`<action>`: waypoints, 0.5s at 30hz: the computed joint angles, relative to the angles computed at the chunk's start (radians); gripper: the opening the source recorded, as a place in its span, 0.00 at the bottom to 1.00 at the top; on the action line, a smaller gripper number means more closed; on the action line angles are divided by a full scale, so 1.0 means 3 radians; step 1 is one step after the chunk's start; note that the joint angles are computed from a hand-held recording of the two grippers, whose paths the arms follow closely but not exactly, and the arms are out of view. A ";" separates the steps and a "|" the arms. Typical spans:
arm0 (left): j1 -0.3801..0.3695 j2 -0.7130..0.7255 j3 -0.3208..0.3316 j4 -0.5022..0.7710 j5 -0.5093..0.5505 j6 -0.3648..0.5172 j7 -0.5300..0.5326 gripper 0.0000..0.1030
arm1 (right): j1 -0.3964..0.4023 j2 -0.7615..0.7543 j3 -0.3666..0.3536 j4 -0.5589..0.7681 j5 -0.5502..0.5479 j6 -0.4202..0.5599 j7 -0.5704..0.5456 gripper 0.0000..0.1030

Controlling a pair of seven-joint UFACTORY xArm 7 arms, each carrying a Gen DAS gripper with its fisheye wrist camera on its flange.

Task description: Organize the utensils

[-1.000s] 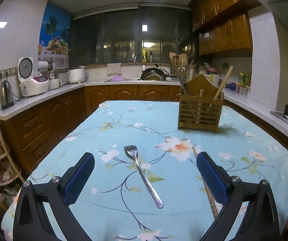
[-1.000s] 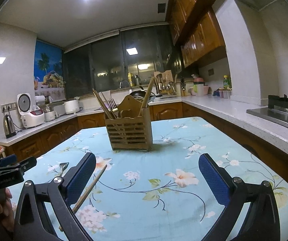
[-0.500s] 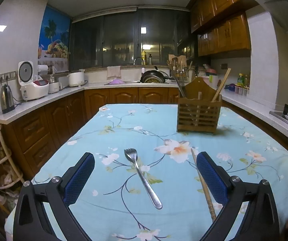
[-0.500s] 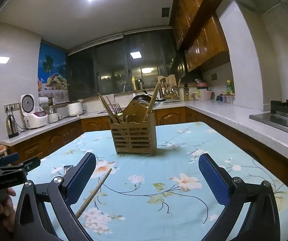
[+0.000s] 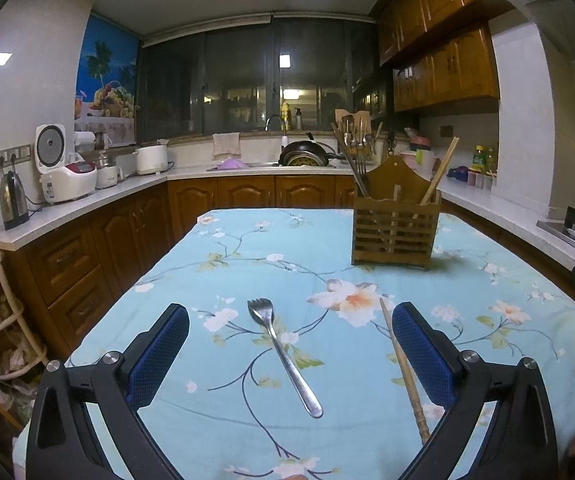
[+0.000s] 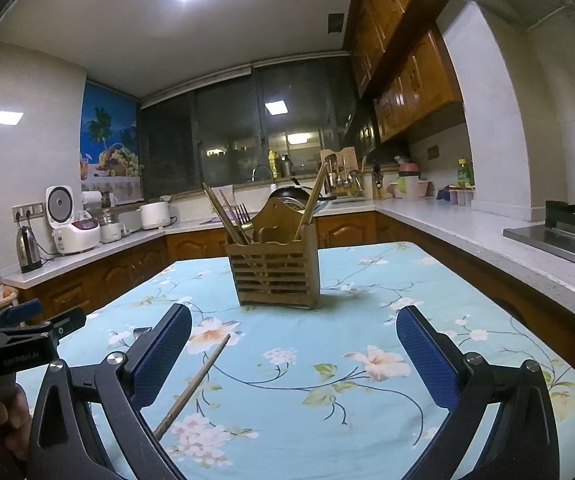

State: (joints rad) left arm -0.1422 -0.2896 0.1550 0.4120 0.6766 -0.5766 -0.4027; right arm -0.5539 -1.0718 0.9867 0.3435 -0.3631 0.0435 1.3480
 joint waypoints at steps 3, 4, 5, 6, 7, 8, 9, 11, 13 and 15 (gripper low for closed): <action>0.0012 -0.0017 -0.0026 -0.0017 -0.0037 0.0001 0.0030 0.99 | 0.0008 -0.0008 0.0002 -0.0001 0.0000 0.0009 0.0010 1.00; 0.0009 -0.0019 -0.0025 -0.0017 -0.0043 -0.0003 0.0035 0.99 | 0.0006 -0.0004 0.0002 0.0001 -0.0001 0.0008 0.0012 1.00; 0.0009 -0.0021 -0.0029 -0.0020 -0.0056 -0.0005 0.0045 0.99 | 0.0006 -0.0007 0.0003 0.0002 0.0001 0.0009 0.0018 1.00; 0.0008 -0.0021 -0.0034 -0.0024 -0.0069 -0.0007 0.0054 0.99 | 0.0006 -0.0012 0.0007 0.0003 0.0001 0.0009 0.0023 1.00; 0.0002 -0.0019 -0.0027 -0.0027 -0.0067 -0.0013 0.0053 0.99 | 0.0004 -0.0010 0.0004 0.0000 -0.0004 0.0002 0.0020 1.00; -0.0007 -0.0020 -0.0012 -0.0023 -0.0051 -0.0011 0.0037 0.99 | -0.0003 -0.0006 0.0007 0.0004 -0.0006 -0.0005 0.0019 1.00; -0.0003 -0.0021 -0.0021 -0.0032 -0.0066 -0.0016 0.0048 0.99 | 0.0007 -0.0002 0.0001 0.0005 -0.0007 0.0004 0.0012 1.00; -0.0012 -0.0022 -0.0012 -0.0027 -0.0053 -0.0009 0.0034 0.99 | 0.0005 0.0002 0.0006 0.0011 -0.0008 0.0006 0.0013 1.00; -0.0013 -0.0026 -0.0007 -0.0033 -0.0048 -0.0012 0.0031 0.99 | 0.0023 0.0004 -0.0001 0.0024 -0.0009 0.0023 0.0008 1.00; -0.0006 -0.0028 -0.0025 -0.0039 -0.0079 -0.0012 0.0053 0.99 | 0.0021 0.0009 0.0003 0.0036 -0.0011 0.0033 0.0008 1.00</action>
